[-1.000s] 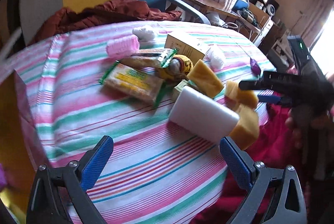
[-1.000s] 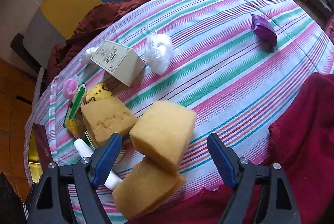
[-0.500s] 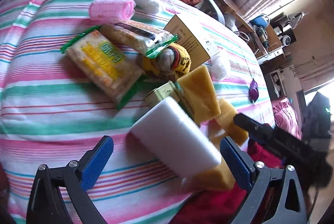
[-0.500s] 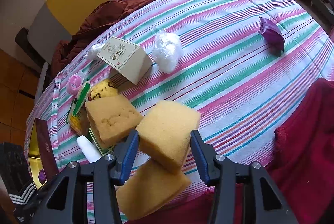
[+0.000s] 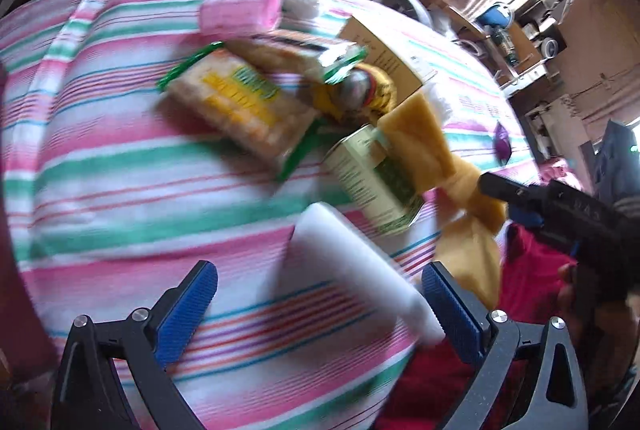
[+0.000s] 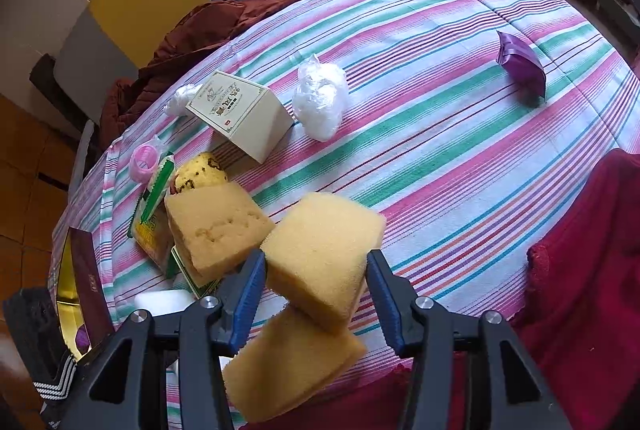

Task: Organize objects
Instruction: 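Grasp the white eraser block with the left gripper while the right grasps a yellow sponge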

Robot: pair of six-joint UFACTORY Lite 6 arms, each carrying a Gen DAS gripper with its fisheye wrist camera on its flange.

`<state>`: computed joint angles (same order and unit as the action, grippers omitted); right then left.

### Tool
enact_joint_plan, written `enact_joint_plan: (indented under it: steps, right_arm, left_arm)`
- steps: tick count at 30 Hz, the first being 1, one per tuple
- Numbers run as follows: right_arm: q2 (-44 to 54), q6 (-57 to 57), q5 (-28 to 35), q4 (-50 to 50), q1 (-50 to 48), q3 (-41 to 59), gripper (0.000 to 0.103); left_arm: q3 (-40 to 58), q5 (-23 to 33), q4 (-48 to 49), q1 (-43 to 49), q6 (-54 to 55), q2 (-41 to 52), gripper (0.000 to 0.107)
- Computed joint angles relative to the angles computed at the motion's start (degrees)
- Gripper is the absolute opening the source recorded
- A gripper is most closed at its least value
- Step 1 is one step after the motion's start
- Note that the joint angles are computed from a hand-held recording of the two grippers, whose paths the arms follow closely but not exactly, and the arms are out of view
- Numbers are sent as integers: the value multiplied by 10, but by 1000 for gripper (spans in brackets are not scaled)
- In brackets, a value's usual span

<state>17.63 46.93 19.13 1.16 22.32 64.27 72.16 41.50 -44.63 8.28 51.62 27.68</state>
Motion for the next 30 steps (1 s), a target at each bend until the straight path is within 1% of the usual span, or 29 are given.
enact_joint_plan:
  steps: [4,6,7,8,9,10,12,13,14,16,17,18,19,21,22,25,28,30]
  right_arm:
    - [8,3,9,-5,2,9,53]
    - [6,3,8,-4,2,7,53]
    - [7,2,9,-3,2,8,53]
    - [10,2,12,-4,3,11,52]
    - [12,2,15,-5,4,14,52]
    - [15,0,16,-4,4,17,52]
    - [20,0,19,-3,4,22,51]
    - [18,-1,18,-1,4,20,51]
    - [17,1,16,-4,4,18,51]
    - [10,9,9,-8,3,10,51]
    - [6,11,5,-9,3,5,51]
    - [4,10,3,-8,2,3,51]
    - [4,9,3,-7,2,3,51]
    - [2,8,2,-8,2,1,51]
    - [-2,9,-1,-9,2,-3,51]
    - [-13,11,-8,-10,2,-14,51]
    - [-22,12,-16,-8,2,-23,51]
    - [-29,11,-22,-6,1,-30,51]
  left_arm:
    - [-9,16,-7,20,0,2,100]
    - [-5,32,-17,23,3,5,90]
    - [-6,32,-16,21,2,6,89]
    - [-14,21,-16,17,3,0,86]
    - [-24,11,-22,15,11,-7,80]
    - [-30,10,-26,13,18,-11,77]
    - [-35,12,-29,7,26,-15,64]
    - [-35,13,-28,5,28,-15,63]
    - [-38,10,-26,3,26,-18,63]
    - [-41,16,-25,12,23,-20,71]
    - [-38,20,-18,15,8,-20,80]
    - [-36,24,-6,18,-11,-23,87]
    - [-34,28,10,16,-40,-26,88]
    - [-27,62,27,25,-74,-28,89]
    - [-27,68,32,19,-90,-32,89]
    - [-34,47,61,-13,-136,-46,89]
    - [-6,31,106,-56,-225,-22,89]
    - [15,17,148,-84,-289,-5,94]
